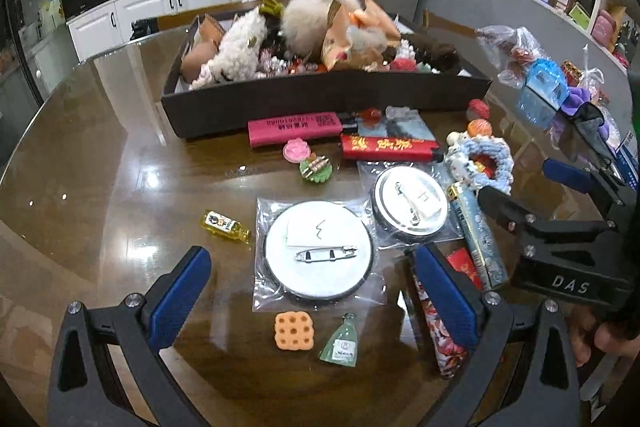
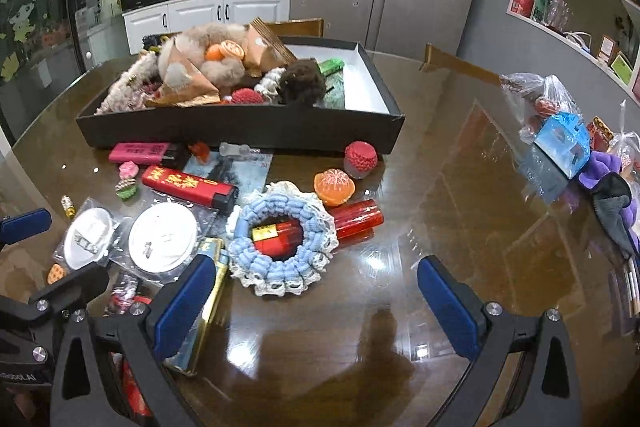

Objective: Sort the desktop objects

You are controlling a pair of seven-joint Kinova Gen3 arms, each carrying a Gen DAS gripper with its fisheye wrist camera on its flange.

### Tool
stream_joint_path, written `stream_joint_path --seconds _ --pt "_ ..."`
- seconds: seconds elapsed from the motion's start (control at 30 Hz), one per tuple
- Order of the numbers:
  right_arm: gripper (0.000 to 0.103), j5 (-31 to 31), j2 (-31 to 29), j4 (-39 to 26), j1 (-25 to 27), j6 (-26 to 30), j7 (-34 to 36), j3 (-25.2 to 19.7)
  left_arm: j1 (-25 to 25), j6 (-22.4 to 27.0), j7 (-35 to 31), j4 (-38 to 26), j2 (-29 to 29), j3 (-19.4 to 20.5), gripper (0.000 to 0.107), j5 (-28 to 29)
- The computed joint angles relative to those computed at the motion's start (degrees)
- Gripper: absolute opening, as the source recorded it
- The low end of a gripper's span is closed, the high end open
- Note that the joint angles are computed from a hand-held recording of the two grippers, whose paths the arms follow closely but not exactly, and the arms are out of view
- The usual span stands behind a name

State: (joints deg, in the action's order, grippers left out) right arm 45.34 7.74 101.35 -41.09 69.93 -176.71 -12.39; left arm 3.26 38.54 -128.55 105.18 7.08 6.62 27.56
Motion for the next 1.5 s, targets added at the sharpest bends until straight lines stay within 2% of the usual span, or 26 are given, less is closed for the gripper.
stream_joint_path --seconds 0.17,0.2,0.23,0.27,0.3,0.37,0.47,0.5,0.57,0.97,1.5 --pt "0.099 -0.4 -0.4 0.2 0.9 -1.4 0.4 0.3 1.2 -0.9 2.9 -0.2 0.2 -0.1 0.101 -3.1" --pt "0.098 -0.7 -0.5 0.3 1.1 -1.8 0.4 0.4 1.7 -1.4 4.1 -0.1 0.1 -0.1 0.096 -4.4" --pt "0.089 -0.8 -0.5 0.3 1.3 -1.8 0.3 0.4 2.4 -2.7 5.6 0.4 -0.3 0.2 0.092 -6.3" --pt "0.069 -1.6 -0.2 -0.2 1.5 -1.5 1.0 0.6 3.6 -3.1 6.1 0.6 -0.5 -0.6 0.087 -7.3" --pt "0.069 -2.6 0.1 -0.3 2.8 -2.1 1.5 -0.3 3.7 -3.4 5.8 0.9 -0.8 -0.5 0.079 -7.4" --pt "0.053 -3.1 -0.8 0.5 2.4 -4.2 1.3 0.7 2.3 -4.1 4.1 1.5 -1.3 0.9 0.064 -6.3" --pt "0.029 -3.3 -0.3 -0.7 2.1 -3.0 3.0 0.4 3.3 -4.6 5.2 1.8 -1.9 0.4 0.064 -7.6" --pt "0.026 -3.6 -0.6 -0.4 2.2 -3.6 2.9 0.4 3.3 -4.7 5.1 1.9 -2.0 0.4 0.063 -7.7" --pt "0.015 -4.0 -0.7 -0.5 2.2 -4.1 3.2 0.4 3.3 -4.8 4.6 2.3 -2.4 0.4 0.063 -7.6" --pt "0.003 -1.7 -4.1 0.7 2.4 -6.4 0.4 -1.5 3.3 -6.1 -1.0 4.8 -6.2 -0.8 0.061 -2.8" --pt "0.000 0.1 -5.1 0.0 1.6 -5.0 -0.8 -3.1 2.5 -5.1 -2.1 4.2 -8.0 -3.1 0.061 0.6"
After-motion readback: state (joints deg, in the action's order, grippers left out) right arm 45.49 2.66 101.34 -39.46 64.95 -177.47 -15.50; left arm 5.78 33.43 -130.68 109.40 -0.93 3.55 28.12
